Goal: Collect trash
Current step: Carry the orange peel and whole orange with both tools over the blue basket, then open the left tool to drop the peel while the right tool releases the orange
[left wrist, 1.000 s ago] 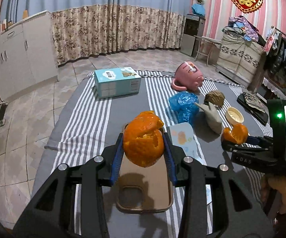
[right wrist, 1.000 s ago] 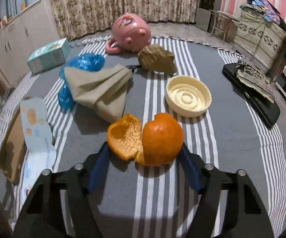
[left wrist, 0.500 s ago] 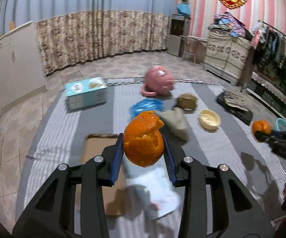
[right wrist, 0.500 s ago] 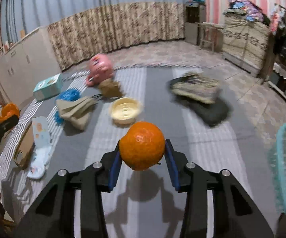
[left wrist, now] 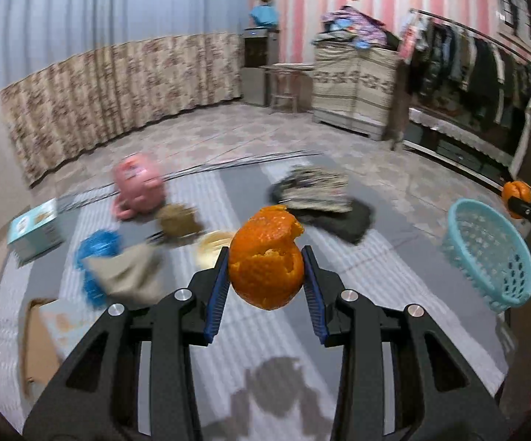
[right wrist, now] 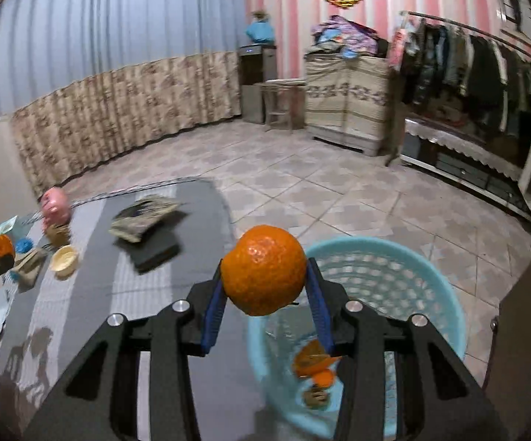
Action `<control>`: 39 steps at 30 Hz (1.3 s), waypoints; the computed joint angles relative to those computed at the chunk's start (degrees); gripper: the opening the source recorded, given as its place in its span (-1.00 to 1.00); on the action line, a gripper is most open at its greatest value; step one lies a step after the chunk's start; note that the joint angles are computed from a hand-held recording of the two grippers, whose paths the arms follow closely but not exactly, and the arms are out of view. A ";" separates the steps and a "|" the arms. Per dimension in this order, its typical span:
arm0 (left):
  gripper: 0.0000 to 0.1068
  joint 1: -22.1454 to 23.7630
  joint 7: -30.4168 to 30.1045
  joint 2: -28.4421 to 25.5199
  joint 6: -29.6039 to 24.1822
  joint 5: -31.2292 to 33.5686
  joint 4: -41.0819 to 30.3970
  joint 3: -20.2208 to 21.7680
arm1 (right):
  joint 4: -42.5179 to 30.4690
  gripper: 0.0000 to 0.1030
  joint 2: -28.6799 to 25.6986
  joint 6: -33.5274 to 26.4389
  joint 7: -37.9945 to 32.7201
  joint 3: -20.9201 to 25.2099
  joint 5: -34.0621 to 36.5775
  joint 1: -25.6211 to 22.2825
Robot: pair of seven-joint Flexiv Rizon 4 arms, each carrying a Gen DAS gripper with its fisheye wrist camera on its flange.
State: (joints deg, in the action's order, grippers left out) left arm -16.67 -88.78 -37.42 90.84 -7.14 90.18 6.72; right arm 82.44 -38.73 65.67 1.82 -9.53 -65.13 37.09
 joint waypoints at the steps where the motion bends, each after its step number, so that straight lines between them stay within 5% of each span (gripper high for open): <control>1: -0.31 -0.47 0.21 -0.72 -0.32 0.05 -1.32 -0.46 | 1.02 -0.20 0.49 0.39 1.31 -0.53 -0.68 -0.13; 12: -0.31 -5.63 3.55 -13.13 -7.28 -0.37 -21.89 -6.59 | 12.36 -0.20 7.11 2.91 16.36 -0.60 -12.94 -7.58; 20: -0.31 -9.46 5.13 -22.93 -16.10 0.41 -38.73 -7.27 | 13.58 -0.20 7.49 2.80 22.70 2.74 -17.83 -12.24; 33: -0.28 -12.08 6.33 -37.34 -33.09 1.69 -65.07 -7.60 | 13.64 -0.20 6.96 2.97 21.79 4.40 -15.67 -14.04; 35: -0.14 -11.90 6.13 -37.13 -33.01 1.87 -64.75 -7.97 | 13.50 -0.20 6.78 3.19 21.02 4.24 -14.90 -13.85; 39: 0.47 -11.46 3.88 -33.04 -27.06 3.27 -57.46 -7.62 | 13.06 -0.20 6.26 3.73 19.78 3.85 -13.55 -13.38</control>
State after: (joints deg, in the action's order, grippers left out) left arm -28.14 -84.90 -70.46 63.78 -3.86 32.72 -0.90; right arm 95.50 -32.47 69.40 21.60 -5.68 -78.68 23.71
